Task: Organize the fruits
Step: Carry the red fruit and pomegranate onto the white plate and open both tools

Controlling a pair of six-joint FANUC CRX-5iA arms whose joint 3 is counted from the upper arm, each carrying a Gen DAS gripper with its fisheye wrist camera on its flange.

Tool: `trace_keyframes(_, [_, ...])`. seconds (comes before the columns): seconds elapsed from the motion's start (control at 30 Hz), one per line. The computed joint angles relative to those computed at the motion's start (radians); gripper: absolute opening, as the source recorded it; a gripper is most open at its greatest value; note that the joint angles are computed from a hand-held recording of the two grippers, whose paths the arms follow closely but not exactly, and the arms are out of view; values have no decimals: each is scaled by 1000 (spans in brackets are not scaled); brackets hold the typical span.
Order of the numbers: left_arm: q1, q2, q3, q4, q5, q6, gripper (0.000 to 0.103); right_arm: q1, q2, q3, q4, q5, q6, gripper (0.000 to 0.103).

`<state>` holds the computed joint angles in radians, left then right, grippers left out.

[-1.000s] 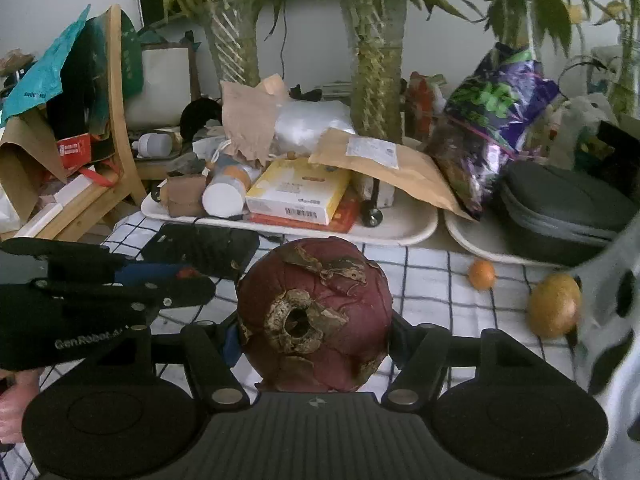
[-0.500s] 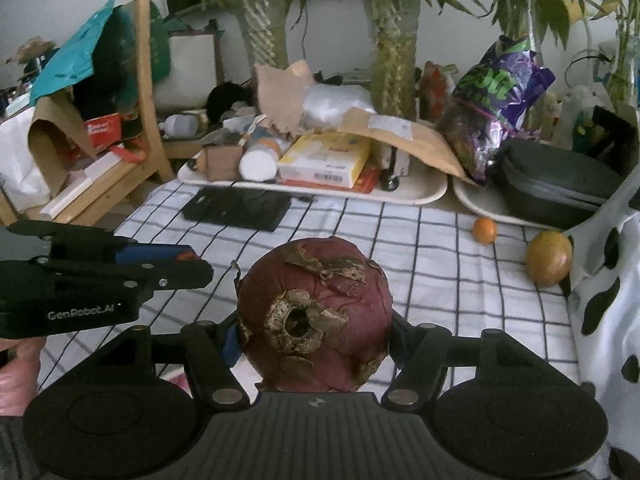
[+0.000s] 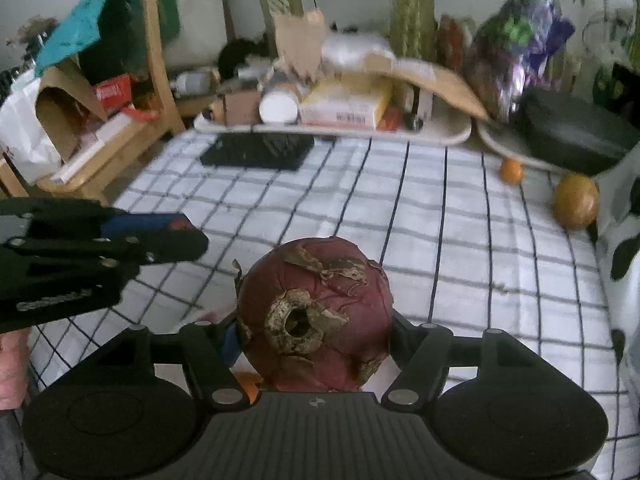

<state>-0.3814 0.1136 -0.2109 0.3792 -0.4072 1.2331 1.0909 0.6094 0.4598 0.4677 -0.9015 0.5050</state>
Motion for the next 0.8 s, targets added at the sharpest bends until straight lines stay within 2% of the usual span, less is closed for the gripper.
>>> trace_keyframes(0.13, [-1,-7,5,-39,-12,39,21,-1,22,47,-49,-33,43,78])
trace_keyframes(0.17, [-1,-8,12,-69,-19,68,21,-1,22,47,-46,-33,41,89])
trace_keyframes(0.23, [0,-13,21,-111,-32,114,21,7,-6,-22,55,17,-44,103])
trace_keyframes(0.27, [2,-17,18,-113,-34,121,21,9,-21,-54,101,38,-88,103])
trace_keyframes(0.37, [5,-30,1,-103,-35,125,21,8,-42,-77,113,40,-138,103])
trace_keyframes(0.53, [0,-47,-14,-101,-47,132,21,27,-59,-101,157,-7,-165,103])
trace_keyframes(0.8, [-17,-50,-12,-119,-113,149,21,72,-75,-115,172,-96,-171,103])
